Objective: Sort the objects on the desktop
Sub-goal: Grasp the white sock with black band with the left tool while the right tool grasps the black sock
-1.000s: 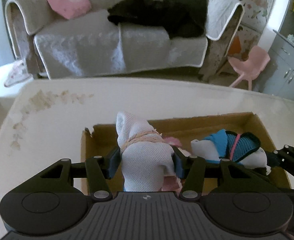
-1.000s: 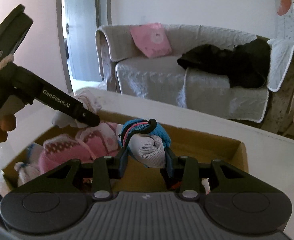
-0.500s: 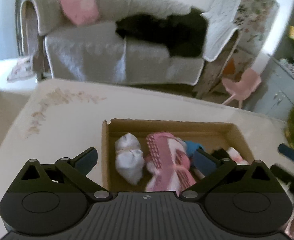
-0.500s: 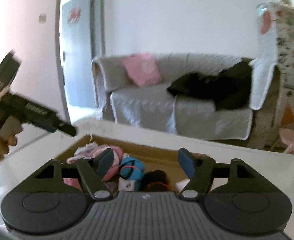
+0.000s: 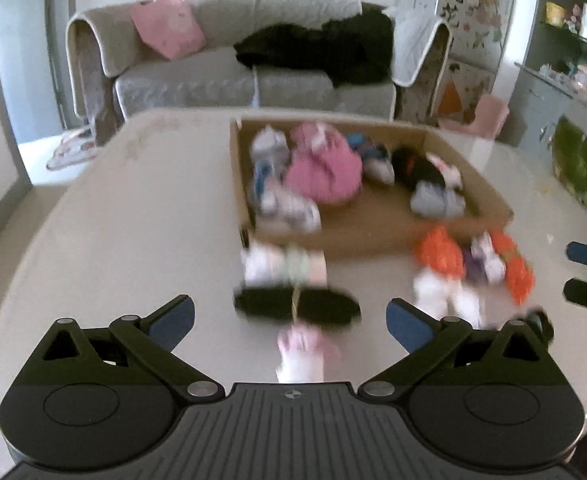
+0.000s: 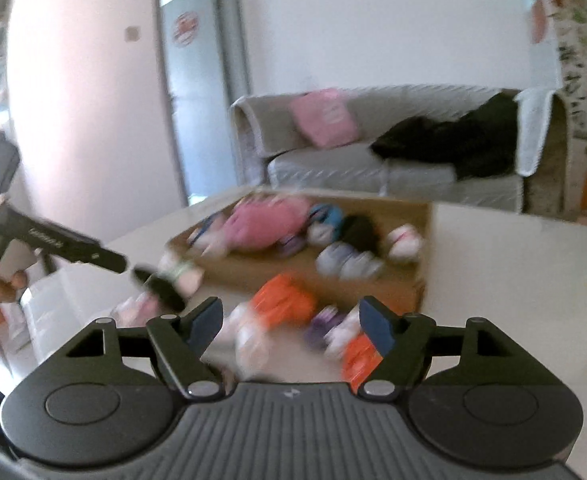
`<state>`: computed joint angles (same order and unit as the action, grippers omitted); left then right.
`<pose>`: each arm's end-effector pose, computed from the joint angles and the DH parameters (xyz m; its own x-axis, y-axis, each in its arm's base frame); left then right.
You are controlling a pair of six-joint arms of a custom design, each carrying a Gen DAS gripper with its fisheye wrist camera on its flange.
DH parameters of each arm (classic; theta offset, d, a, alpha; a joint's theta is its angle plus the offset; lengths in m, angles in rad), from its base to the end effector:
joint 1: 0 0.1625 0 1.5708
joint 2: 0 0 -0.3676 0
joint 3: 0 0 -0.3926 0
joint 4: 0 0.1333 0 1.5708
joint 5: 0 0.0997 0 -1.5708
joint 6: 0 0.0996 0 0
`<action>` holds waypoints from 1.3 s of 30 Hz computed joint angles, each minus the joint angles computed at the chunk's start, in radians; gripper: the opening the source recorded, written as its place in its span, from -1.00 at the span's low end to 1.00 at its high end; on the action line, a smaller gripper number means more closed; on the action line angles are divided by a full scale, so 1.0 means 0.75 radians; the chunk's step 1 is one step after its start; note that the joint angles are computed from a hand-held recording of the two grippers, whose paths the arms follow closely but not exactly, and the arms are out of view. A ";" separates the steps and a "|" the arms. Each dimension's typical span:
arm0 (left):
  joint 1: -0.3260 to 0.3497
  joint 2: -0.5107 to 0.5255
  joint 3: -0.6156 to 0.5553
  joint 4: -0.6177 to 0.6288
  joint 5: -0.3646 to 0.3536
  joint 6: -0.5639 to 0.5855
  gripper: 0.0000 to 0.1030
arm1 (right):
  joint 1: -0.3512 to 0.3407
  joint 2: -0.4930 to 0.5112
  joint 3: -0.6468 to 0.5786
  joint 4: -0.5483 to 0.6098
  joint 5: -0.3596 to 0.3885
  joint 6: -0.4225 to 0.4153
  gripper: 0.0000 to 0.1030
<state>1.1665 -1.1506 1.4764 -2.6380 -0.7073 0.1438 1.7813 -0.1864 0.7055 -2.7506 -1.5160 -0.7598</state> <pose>-0.0593 -0.6698 0.3921 -0.7495 -0.1169 -0.6516 0.4017 0.7021 -0.5880 0.3116 -0.7943 0.0185 -0.5892 -0.7069 0.3913 -0.7873 0.3934 -0.4747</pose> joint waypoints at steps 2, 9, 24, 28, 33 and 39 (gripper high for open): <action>0.003 -0.012 0.047 -0.024 0.007 -0.006 0.99 | -0.003 -0.014 0.045 -0.001 0.015 -0.006 0.41; 0.047 -0.037 0.099 0.032 -0.061 -0.082 0.99 | 0.000 -0.031 0.149 -0.084 0.035 -0.125 0.41; 0.040 0.008 0.109 0.045 0.045 -0.006 0.58 | 0.038 0.042 0.081 0.057 -0.082 -0.269 -0.02; 0.034 -0.006 0.128 0.037 0.038 0.008 0.39 | 0.035 0.031 0.112 0.037 -0.077 -0.279 -0.14; 0.022 -0.023 0.156 0.021 0.019 0.033 -0.09 | 0.036 0.021 0.130 0.038 -0.065 -0.270 -0.28; 0.009 -0.041 0.185 0.024 0.014 0.042 -0.40 | 0.036 0.020 0.125 0.069 -0.047 -0.255 -0.33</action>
<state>1.1731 -1.1814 1.6153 -2.6200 -0.6969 0.1756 1.8079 -0.1716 0.7993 -2.6990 -1.5512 -0.9510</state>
